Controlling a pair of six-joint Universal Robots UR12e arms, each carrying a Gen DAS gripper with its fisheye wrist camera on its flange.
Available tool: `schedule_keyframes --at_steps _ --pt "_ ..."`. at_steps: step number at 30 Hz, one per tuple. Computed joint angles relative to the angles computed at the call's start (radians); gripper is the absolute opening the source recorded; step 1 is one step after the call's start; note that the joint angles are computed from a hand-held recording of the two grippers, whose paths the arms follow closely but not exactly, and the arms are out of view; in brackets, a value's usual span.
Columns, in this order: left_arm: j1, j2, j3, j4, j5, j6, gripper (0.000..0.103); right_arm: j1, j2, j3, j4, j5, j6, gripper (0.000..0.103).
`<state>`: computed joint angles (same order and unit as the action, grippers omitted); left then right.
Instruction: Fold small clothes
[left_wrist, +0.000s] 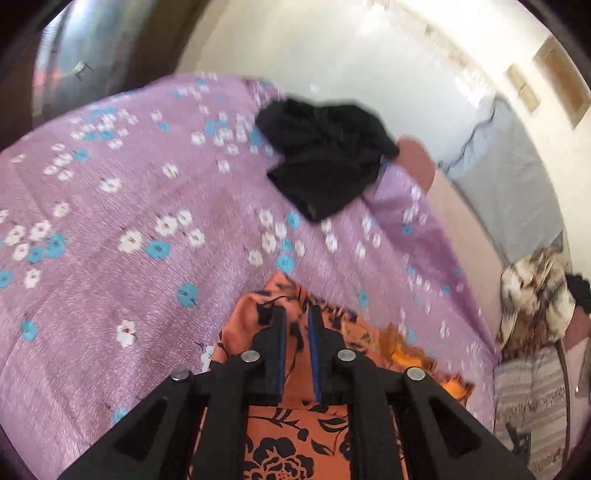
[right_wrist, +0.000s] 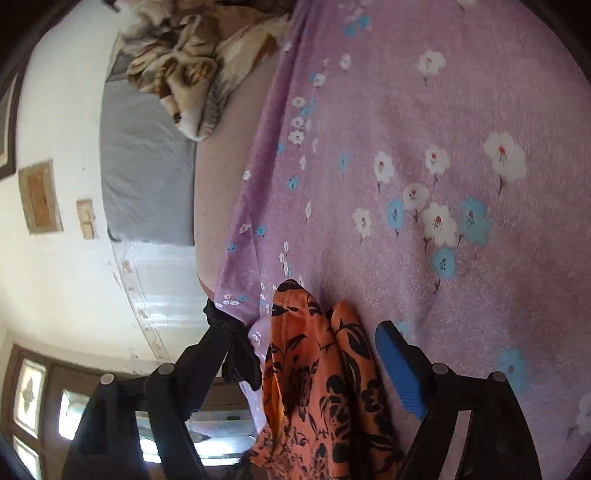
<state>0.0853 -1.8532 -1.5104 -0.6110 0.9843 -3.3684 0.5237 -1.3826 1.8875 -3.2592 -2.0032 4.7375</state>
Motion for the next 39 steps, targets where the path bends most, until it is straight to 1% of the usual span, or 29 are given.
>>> schedule_keyframes --at_steps 1,2,3,5,6,7,9,12,13,14,16,17,18,20,21,22,23,24,25,26,27,28,29,30,31,33,35,37,39 --pt "0.008 0.014 -0.034 0.092 -0.009 -0.055 0.034 0.006 -0.001 -0.018 0.03 0.018 -0.037 0.084" --pt "0.014 0.03 -0.062 0.162 -0.007 -0.101 0.062 0.011 0.003 -0.042 0.06 0.043 -0.085 0.083" --pt "0.017 0.043 -0.08 0.199 0.009 -0.131 0.078 0.017 0.01 -0.074 0.099 0.074 -0.15 0.082" --pt "0.02 0.071 -0.121 0.264 0.064 -0.189 0.079 0.035 0.037 -0.166 0.243 0.123 -0.278 0.082" --pt "0.018 0.081 -0.13 0.253 0.098 -0.191 0.079 0.043 0.058 -0.22 0.322 0.156 -0.342 0.082" --pt "0.013 0.087 -0.127 0.21 0.14 -0.179 0.08 0.052 0.081 -0.268 0.378 0.191 -0.396 0.082" --pt "0.003 0.083 -0.093 0.058 0.217 -0.133 0.08 0.069 0.144 -0.377 0.476 0.272 -0.499 0.081" --pt "0.002 0.055 -0.038 -0.15 0.276 -0.099 0.08 0.087 0.254 -0.547 0.613 0.369 -0.618 0.077" --pt "0.006 0.046 -0.021 -0.213 0.286 -0.102 0.08 0.091 0.293 -0.606 0.662 0.396 -0.659 0.075" --pt "0.011 0.041 -0.014 -0.247 0.284 -0.106 0.08 0.095 0.332 -0.666 0.712 0.425 -0.695 0.071" --pt "0.023 0.028 0.005 -0.305 0.269 -0.106 0.08 0.096 0.413 -0.787 0.799 0.493 -0.762 0.061" --pt "0.026 0.022 0.015 -0.324 0.265 -0.099 0.08 0.096 0.454 -0.845 0.825 0.507 -0.796 0.053" --pt "0.029 0.017 0.024 -0.335 0.256 -0.086 0.08 0.096 0.497 -0.918 0.886 0.51 -0.814 0.051" --pt "0.035 0.007 0.042 -0.356 0.238 -0.059 0.08 0.091 0.58 -1.062 0.989 0.474 -0.849 0.052" --pt "0.035 0.001 0.052 -0.363 0.233 -0.05 0.08 0.086 0.616 -1.124 1.011 0.448 -0.857 0.052" --pt "0.035 -0.003 0.061 -0.371 0.228 -0.033 0.08 0.079 0.643 -1.167 1.003 0.421 -0.84 0.051" --pt "0.033 -0.008 0.069 -0.376 0.229 -0.002 0.08 0.073 0.665 -1.205 0.996 0.378 -0.805 0.05" --pt "0.028 -0.01 0.075 -0.38 0.244 0.033 0.08 0.068 0.681 -1.233 0.984 0.315 -0.765 0.05" --pt "0.021 -0.009 0.075 -0.373 0.274 0.048 0.08 0.064 0.685 -1.236 0.95 0.255 -0.724 0.05" --pt "0.015 -0.006 0.07 -0.361 0.298 0.05 0.08 0.061 0.675 -1.21 0.895 0.199 -0.671 0.05" --pt "0.011 -0.008 0.072 -0.365 0.296 0.06 0.08 0.059 0.658 -1.175 0.846 0.142 -0.603 0.051" --pt "0.011 -0.01 0.076 -0.38 0.275 0.087 0.08 0.059 0.633 -1.128 0.798 0.105 -0.549 0.053" --pt "0.009 -0.013 0.081 -0.399 0.255 0.129 0.08 0.056 0.606 -1.078 0.75 0.09 -0.52 0.053" --pt "0.005 -0.009 0.08 -0.407 0.253 0.164 0.08 0.057 0.575 -1.025 0.71 0.079 -0.515 0.053" --pt "-0.003 -0.008 0.079 -0.402 0.263 0.184 0.08 0.061 0.543 -0.979 0.702 0.058 -0.527 0.053" --pt "-0.014 0.0 0.07 -0.378 0.271 0.198 0.08 0.072 0.479 -0.897 0.739 0.017 -0.567 0.053" --pt "-0.023 0.005 0.064 -0.363 0.253 0.214 0.08 0.079 0.415 -0.823 0.805 -0.004 -0.587 0.053" --pt "-0.035 0.013 0.055 -0.346 0.244 0.236 0.08 0.092 0.343 -0.732 0.857 -0.029 -0.58 0.053" --pt "-0.05 0.022 0.042 -0.325 0.246 0.27 0.08 0.109 0.277 -0.643 0.886 -0.041 -0.545 0.053"
